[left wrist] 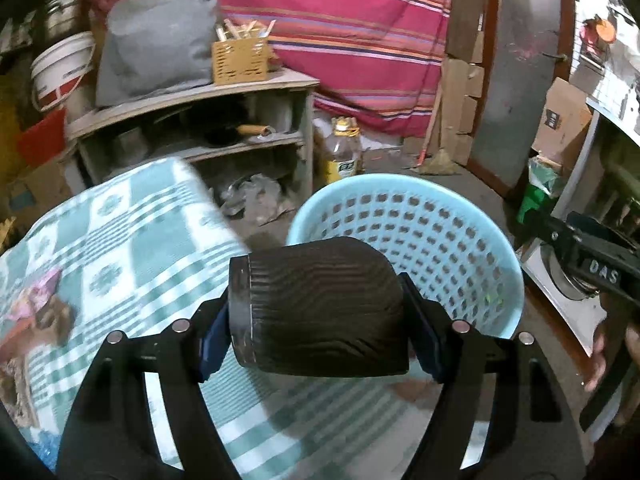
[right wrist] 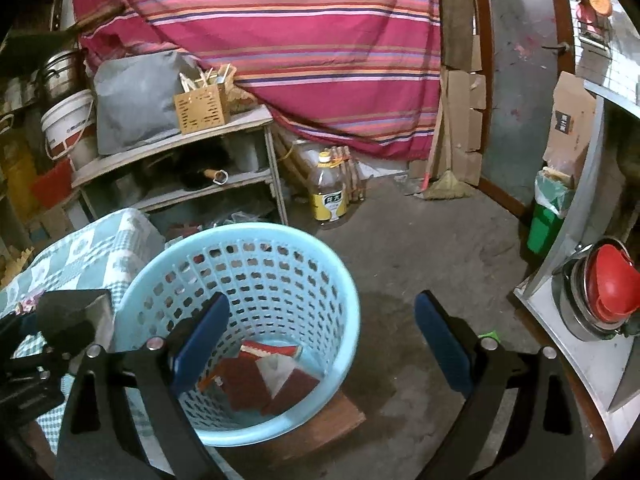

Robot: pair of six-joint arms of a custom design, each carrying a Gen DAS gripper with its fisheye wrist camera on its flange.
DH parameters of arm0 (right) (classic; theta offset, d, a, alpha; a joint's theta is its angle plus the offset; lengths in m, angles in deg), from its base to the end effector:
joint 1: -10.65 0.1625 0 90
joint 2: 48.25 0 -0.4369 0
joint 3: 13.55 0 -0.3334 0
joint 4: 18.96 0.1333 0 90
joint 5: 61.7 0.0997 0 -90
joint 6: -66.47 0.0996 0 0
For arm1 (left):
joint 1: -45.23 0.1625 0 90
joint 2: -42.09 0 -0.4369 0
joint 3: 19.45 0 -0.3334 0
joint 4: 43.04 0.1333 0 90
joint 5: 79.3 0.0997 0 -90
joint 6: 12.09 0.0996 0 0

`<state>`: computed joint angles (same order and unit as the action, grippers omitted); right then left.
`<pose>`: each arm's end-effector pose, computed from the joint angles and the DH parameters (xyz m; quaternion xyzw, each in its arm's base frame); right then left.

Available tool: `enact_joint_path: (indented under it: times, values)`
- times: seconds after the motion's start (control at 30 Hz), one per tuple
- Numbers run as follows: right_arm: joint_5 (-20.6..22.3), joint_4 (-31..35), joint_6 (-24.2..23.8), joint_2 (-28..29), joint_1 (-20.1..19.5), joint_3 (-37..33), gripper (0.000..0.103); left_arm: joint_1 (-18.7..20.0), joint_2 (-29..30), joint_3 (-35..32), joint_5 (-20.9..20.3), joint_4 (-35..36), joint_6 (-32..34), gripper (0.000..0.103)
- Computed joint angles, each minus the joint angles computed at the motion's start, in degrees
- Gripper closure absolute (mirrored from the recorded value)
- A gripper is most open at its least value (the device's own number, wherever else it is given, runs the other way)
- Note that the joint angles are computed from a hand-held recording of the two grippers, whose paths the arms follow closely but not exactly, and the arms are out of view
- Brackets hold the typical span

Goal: Collect trash
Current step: 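Lower the black cup into the basket and open the left tool, then move both open tools back over the table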

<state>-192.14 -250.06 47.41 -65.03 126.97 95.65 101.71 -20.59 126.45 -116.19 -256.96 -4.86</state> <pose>0.2952 -0.4419 -0.0196 0.1984 -0.8437 0.4059 0.2898 -0.0182 -0.4131 0.2393 0.1463 0.8403 -0.3982 0.3374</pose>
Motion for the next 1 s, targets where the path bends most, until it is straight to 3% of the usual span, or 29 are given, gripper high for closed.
enact_joint_path:
  times: [0.1,0.33,0.4,0.43,0.5,0.7,1.0]
  values:
    - [-0.4,-0.4,0.2,-0.3,-0.5,0.1,0.011,0.4,3.9,-2.9,-1.3,-3.1,3.5,0.03]
    - [-1.0,-0.4,0.0,-0.7,-1.3,0.2,0.011,4.8,7.5,-10.0,-3.9,-0.7,5.0,0.03]
    - [-1.4,-0.1,-0.5,-0.3,-1.1,-0.4,0.011,5.4,7.7,-10.6,-4.2,-0.5,5.0,0.027]
    - [-1.7,0.2,-0.7,-0.2,-1.1,-0.7,0.011,5.7,7.8,-11.0,-4.1,0.0,4.9,0.02]
    - [-1.8,0.3,-0.8,0.0,-1.1,-1.0,0.011,6.0,7.7,-10.9,-4.4,-0.6,5.2,0.015]
    - [-2.5,1.3,-0.9,0.5,-0.5,-1.8,0.011,5.9,5.2,-8.8,-2.4,-2.4,5.0,0.013]
    - [-1.4,4.6,0.6,2.4,2.0,-4.4,0.011,2.9,-4.7,-1.0,7.2,-8.3,7.5,0.006]
